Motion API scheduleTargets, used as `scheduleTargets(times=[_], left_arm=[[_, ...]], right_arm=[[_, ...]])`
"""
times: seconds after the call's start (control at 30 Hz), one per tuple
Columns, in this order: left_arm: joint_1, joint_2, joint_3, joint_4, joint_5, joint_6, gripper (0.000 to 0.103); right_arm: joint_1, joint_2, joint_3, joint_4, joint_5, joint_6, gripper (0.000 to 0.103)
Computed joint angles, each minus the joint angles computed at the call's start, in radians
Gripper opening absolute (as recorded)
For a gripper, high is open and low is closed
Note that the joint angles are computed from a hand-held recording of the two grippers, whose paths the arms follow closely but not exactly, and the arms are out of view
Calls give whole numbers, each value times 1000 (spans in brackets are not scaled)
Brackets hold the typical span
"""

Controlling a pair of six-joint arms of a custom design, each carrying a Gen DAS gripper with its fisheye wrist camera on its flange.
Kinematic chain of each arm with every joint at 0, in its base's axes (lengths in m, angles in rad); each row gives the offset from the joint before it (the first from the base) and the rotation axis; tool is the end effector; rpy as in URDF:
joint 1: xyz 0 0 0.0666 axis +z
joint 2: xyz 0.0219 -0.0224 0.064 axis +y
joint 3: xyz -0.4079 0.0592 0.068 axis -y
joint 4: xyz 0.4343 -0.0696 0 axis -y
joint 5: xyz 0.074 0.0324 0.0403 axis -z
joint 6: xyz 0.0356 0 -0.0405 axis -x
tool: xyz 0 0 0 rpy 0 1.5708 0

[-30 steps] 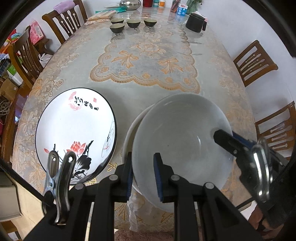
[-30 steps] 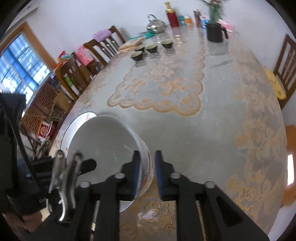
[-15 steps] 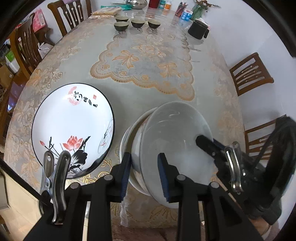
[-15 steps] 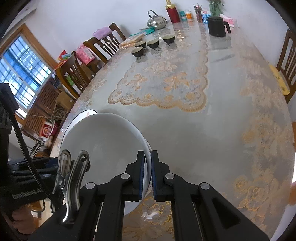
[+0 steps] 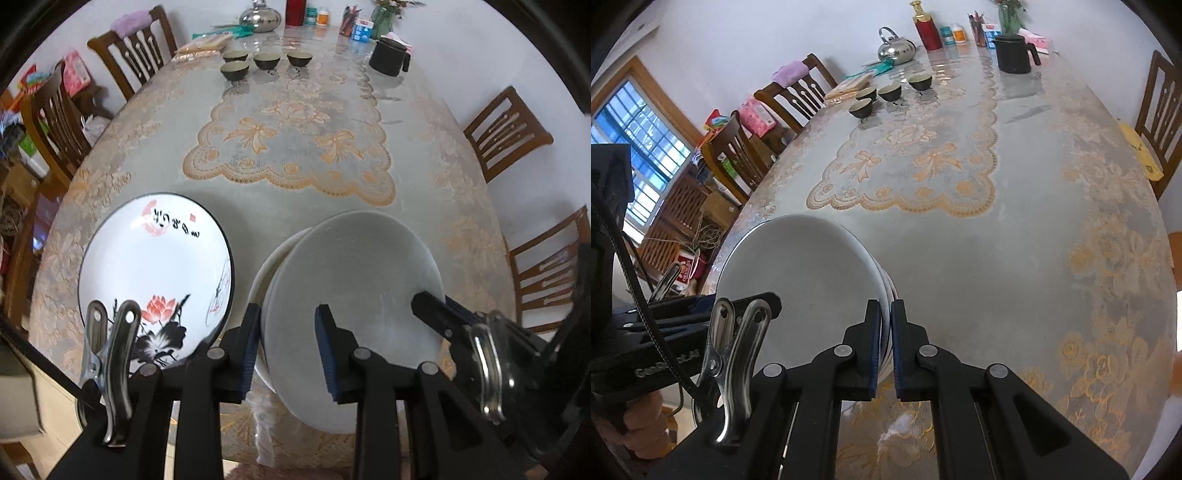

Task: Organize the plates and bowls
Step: 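Grasp the rim of the nested bowl stack with the right gripper, then lift the bowl stack with the right gripper and carry it over the lotus plate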

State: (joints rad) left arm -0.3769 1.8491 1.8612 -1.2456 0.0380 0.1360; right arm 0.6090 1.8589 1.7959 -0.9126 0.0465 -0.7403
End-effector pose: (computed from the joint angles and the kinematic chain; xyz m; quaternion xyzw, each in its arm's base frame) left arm 0.6220 -0.2481 0.4059 0.1216 0.9781 -0.0607 0.1576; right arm 0.5734 0.3974 0.3842 0.0695 0.9533 0.1657 0.2428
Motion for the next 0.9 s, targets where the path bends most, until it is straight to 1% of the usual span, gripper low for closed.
scheduleTargets(times=[0.1, 0.17, 0.2, 0.23, 0.3, 0.33, 0.37, 0.43, 0.5, 0.63, 0.7, 0.77, 0.9], left_arm=[[-21, -6, -12, 28, -73, -33, 32], [-30, -8, -19, 48, -101, -55, 38], [-38, -16, -34, 75, -123, -68, 40], [-41, -19, -40, 86, -140, -76, 40], [-53, -30, -62, 126, -207, -101, 42], [-56, -39, -76, 150, -227, -114, 43], [-57, -47, -88, 170, -231, -125, 43], [-52, -48, -89, 169, -210, -126, 43], [-44, -39, -79, 152, -190, -101, 43], [-23, -26, -63, 118, -126, -50, 43], [-12, -29, -65, 113, -90, -17, 43], [-2, -36, -70, 113, -66, 2, 43], [22, -55, -89, 118, -10, 55, 43]], right_arm=[[2, 8, 19, -30, 7, -2, 7], [-4, 12, 21, -30, -10, -15, 7], [-9, 15, 23, -32, -26, -27, 7], [-14, 17, 24, -31, -44, -36, 7], [-19, 23, 26, -32, -75, -57, 7], [-20, 24, 28, -29, -87, -63, 8], [-18, 30, 41, -46, -78, -58, 8], [-15, 31, 48, -56, -69, -48, 8], [-16, 28, 45, -54, -75, -58, 8], [-26, 5, 10, -11, -121, -81, 12], [-32, -6, -10, 19, -151, -92, 17], [-32, -15, -20, 31, -151, -85, 29], [-28, -19, -15, 28, -136, -34, 38]])
